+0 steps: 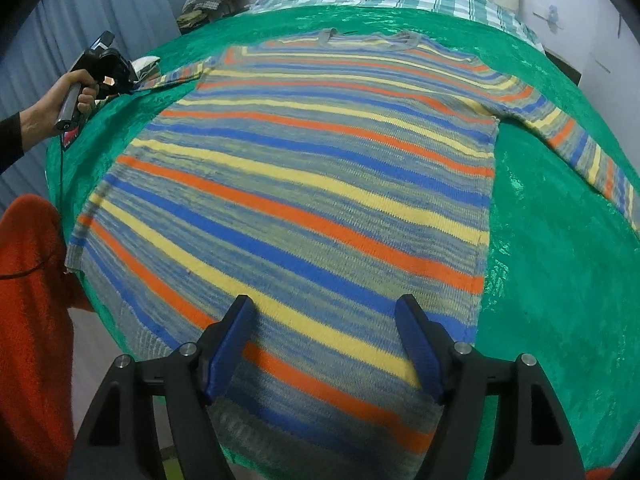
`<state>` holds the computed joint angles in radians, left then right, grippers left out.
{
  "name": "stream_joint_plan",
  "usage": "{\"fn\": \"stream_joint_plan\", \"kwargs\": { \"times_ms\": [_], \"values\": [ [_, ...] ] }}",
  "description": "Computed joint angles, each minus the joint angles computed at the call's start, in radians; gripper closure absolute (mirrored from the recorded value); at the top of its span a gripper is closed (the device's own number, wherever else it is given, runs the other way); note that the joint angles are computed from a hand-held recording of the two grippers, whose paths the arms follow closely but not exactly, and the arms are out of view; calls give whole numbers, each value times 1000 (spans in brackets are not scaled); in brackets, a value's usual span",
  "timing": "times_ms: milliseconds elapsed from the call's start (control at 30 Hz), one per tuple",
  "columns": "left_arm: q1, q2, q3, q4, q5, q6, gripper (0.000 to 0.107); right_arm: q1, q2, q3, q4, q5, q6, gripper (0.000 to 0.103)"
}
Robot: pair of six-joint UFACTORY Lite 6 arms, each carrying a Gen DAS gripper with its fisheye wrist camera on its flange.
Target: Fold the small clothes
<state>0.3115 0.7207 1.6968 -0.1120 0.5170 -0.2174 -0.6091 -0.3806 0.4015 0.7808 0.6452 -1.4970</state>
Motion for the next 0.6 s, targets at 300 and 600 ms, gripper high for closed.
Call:
{"fn": "stream_joint_plan", "kwargs": {
  "times_ms": [300,600],
  "values": [
    [3,-15,-89,15,-53,0,104,12,-2,-16,21,-26,-6,27],
    [65,-247,-345,122,-125,-45,40,18,-17,-21,8,-32,13,23]
  ]
}}
